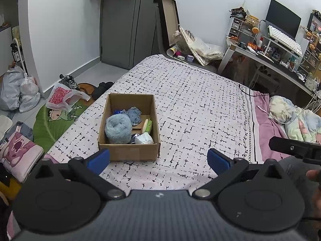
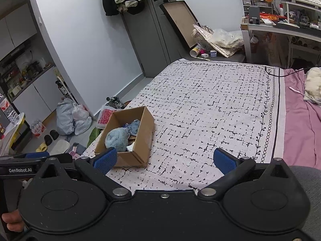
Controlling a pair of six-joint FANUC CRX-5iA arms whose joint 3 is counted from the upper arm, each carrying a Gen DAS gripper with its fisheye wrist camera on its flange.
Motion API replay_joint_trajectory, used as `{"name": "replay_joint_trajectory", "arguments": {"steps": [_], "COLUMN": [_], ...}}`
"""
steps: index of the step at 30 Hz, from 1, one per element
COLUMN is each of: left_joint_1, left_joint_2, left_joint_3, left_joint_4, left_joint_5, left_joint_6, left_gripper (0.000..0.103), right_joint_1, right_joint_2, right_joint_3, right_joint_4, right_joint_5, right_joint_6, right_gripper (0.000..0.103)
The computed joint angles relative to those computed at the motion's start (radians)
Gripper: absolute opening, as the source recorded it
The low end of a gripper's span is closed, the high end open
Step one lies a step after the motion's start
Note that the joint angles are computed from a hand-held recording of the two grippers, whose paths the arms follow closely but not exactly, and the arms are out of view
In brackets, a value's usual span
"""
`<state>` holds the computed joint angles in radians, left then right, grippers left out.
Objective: Organize soft objects
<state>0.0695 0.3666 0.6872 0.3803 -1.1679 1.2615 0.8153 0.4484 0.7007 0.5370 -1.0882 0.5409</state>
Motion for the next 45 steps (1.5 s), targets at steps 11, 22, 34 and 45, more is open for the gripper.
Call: {"name": "replay_joint_trajectory", "arguments": {"steps": [11,22,34,45], "left_joint_1": [-0.002,-0.003,-0.006,-0.003], "left_joint_2": [0.005,0.000,-0.012,-0.004], "left_joint_3": [0.008,0.010,-0.005,0.007], "left_joint_4": [-0.005,-0.009,-0.017,-0.024], "left_joint_5": [-0.010,-0.007,0.002,-0.010], "left_joint_6": [0.005,0.012,0.009,0.014], "left_gripper": [0.103,0.102,0.103,0.102], "right_joint_1": [0.001,0.004,0.004,0.004], "right_joint_2": [-0.003,-0.009,-0.010,0.003], "right_joint_3": [-0.007,-0.017,-0.014,0.008], "right_joint_4": [0.004,0.014,0.008,-0.006], "right_joint_5": [0.003,0.003,-0.001,-0.018], "right_joint_6": [-0.005,-0.005,-0.001,0.009], "right_gripper": [0.103,0.103,0.103,0.103]}}
